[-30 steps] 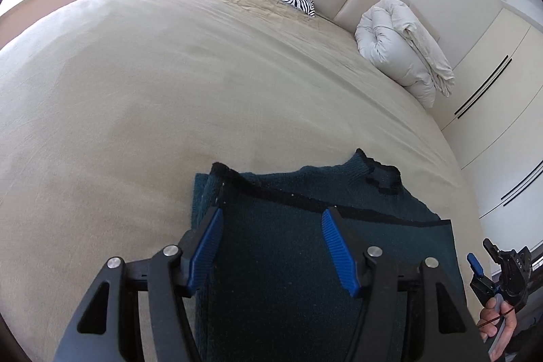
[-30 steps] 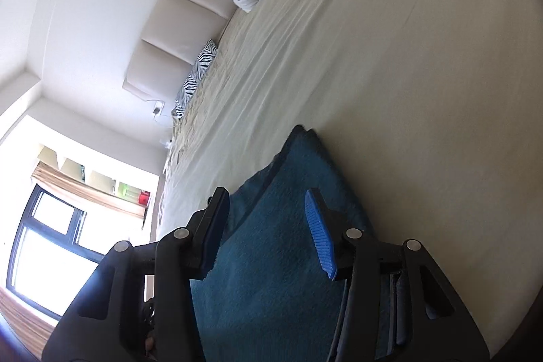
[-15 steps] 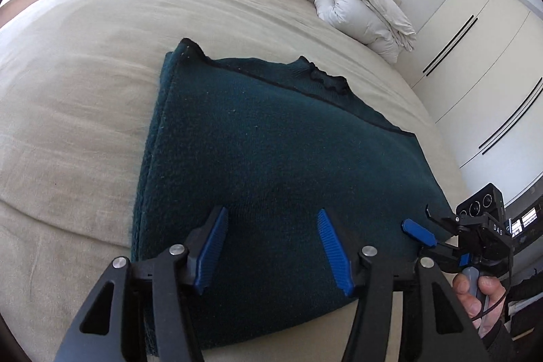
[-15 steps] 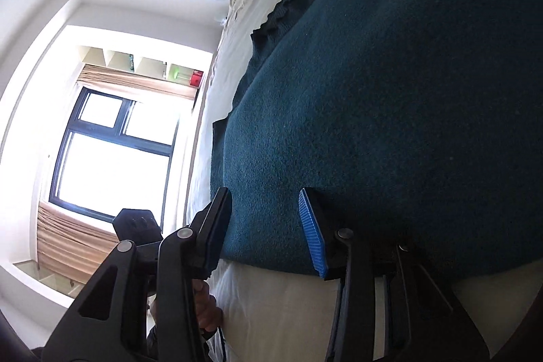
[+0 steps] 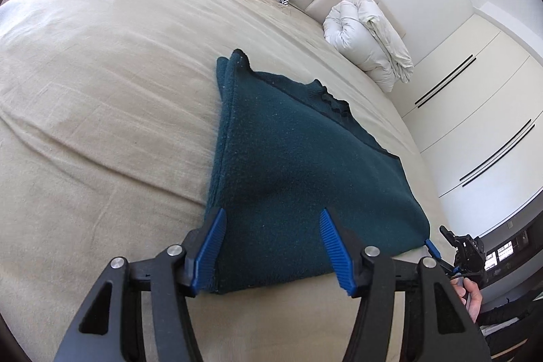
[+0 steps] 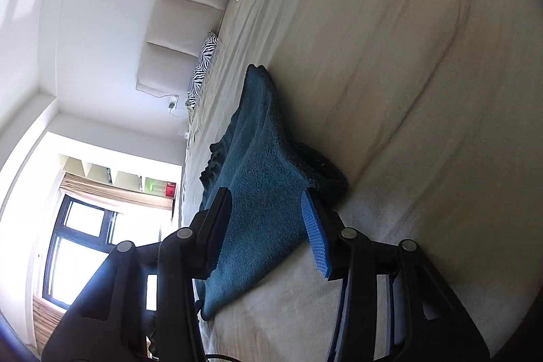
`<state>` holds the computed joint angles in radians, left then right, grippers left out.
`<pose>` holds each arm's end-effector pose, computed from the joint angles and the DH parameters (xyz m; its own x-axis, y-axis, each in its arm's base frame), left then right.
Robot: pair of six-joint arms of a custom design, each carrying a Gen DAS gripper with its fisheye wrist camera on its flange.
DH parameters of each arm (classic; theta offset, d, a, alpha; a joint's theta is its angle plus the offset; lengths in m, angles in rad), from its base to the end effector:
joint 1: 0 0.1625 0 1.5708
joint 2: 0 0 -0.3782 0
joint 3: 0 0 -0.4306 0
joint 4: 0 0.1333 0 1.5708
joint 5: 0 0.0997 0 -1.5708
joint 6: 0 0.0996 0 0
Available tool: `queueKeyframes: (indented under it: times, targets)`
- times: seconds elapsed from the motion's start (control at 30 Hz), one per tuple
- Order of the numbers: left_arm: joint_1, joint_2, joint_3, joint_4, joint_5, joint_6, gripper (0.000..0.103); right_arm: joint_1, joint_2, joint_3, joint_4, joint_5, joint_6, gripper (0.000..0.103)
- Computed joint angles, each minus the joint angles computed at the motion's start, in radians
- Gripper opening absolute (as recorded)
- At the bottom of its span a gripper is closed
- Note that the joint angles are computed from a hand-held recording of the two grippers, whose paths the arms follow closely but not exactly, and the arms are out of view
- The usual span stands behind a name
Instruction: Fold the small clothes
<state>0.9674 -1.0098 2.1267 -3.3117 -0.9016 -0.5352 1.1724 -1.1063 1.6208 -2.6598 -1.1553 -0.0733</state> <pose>-0.1325 -0.5361 0.0906 -0.9673 -0.2147 -0.1351 -0.0382 0.6496 -0.7593 -0.1029 -0.6917 0.2664 -0.9497 0.0957 -0.2981 0.2568 0.7828 -0.5668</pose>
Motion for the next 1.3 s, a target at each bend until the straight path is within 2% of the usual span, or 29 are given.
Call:
queueKeyframes:
  times: [0.03,0.07,0.1,0.2,0.3,0.47,0.63,0.87,0.93,1.0,1.2,1.3]
  targets:
    - [-0.012,-0.016,0.018,0.006,0.036,-0.031,0.075,0.001,-0.014,0.015,-0.007,-0.006,-0.004,0.045]
    - [-0.022,-0.031,0.037,0.007,0.066,-0.063,0.079,0.005,-0.030,0.031,-0.005,-0.008,-0.011,0.045]
    - [-0.022,-0.044,0.053,-0.006,0.065,-0.083,0.079,0.015,-0.035,0.039,-0.002,-0.007,-0.016,0.045]
    - [-0.003,-0.068,0.076,-0.032,0.008,-0.116,0.079,0.028,-0.057,0.046,0.057,0.009,-0.061,0.045]
    - [0.028,-0.067,0.062,-0.031,-0.070,-0.116,0.079,0.081,-0.047,0.043,0.119,0.004,-0.094,0.045]
    - [0.110,-0.053,-0.023,0.051,-0.202,-0.112,0.079,0.153,0.001,-0.005,0.227,-0.008,-0.148,0.045]
    - [0.167,-0.035,-0.101,0.159,-0.301,-0.136,0.080,0.208,0.058,-0.059,0.290,-0.006,-0.160,0.045]
    - [0.211,-0.018,-0.158,0.188,-0.427,-0.183,0.082,0.273,0.168,-0.171,0.399,0.011,-0.160,0.045]
    - [0.225,-0.003,-0.181,0.184,-0.480,-0.180,0.082,0.299,0.222,-0.231,0.421,-0.005,-0.144,0.045]
    - [0.228,0.009,-0.198,0.203,-0.482,-0.177,0.082,0.313,0.254,-0.265,0.441,-0.013,-0.141,0.045]
    - [0.236,0.012,-0.179,0.141,-0.509,-0.168,0.082,0.345,0.357,-0.370,0.497,-0.045,-0.137,0.045]
    - [0.240,0.006,-0.171,0.139,-0.530,-0.160,0.077,0.355,0.393,-0.398,0.512,-0.056,-0.129,0.045]
